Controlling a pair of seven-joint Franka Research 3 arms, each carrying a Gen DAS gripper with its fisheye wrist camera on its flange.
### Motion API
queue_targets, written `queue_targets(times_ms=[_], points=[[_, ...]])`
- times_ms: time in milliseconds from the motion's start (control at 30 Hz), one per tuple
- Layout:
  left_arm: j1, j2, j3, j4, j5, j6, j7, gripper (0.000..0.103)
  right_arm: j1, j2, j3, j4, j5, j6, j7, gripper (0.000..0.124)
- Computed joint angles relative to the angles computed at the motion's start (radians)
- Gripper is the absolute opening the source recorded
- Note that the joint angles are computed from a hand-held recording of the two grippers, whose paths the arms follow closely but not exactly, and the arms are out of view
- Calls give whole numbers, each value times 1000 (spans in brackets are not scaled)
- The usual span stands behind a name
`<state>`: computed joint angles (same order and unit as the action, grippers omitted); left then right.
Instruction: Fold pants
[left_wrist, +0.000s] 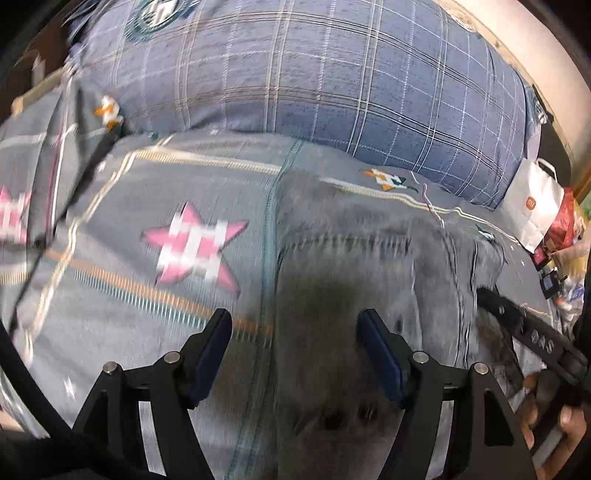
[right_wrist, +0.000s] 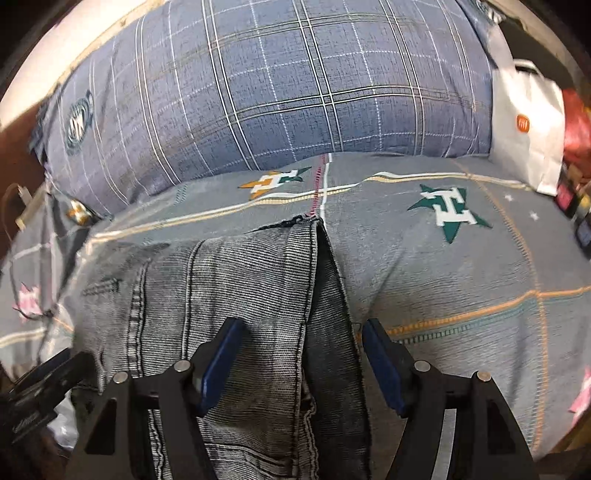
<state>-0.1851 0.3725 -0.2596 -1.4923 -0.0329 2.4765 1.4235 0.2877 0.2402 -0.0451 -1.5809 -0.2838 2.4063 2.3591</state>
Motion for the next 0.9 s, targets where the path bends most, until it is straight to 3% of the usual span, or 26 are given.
queue_targets(times_ms=[167, 333, 433, 867, 900], points=[[8, 141, -39, 210, -38, -100, 138, 73, -22, -15, 11, -32, 85, 42, -31, 71], [45, 117, -65, 106, -135, 2, 170, 73, -8, 4, 4, 2, 47, 5, -40, 71], [35, 123, -56, 126, -125, -20, 190, 73, 2, 15, 0, 24, 27, -24, -30, 71], [9, 100, -31, 92, -66, 22, 157, 67, 3, 23, 3, 30, 22, -48, -36, 71], [17, 99, -40, 89, -78, 20, 168, 60, 1, 24, 3, 28, 32, -44, -39, 71]])
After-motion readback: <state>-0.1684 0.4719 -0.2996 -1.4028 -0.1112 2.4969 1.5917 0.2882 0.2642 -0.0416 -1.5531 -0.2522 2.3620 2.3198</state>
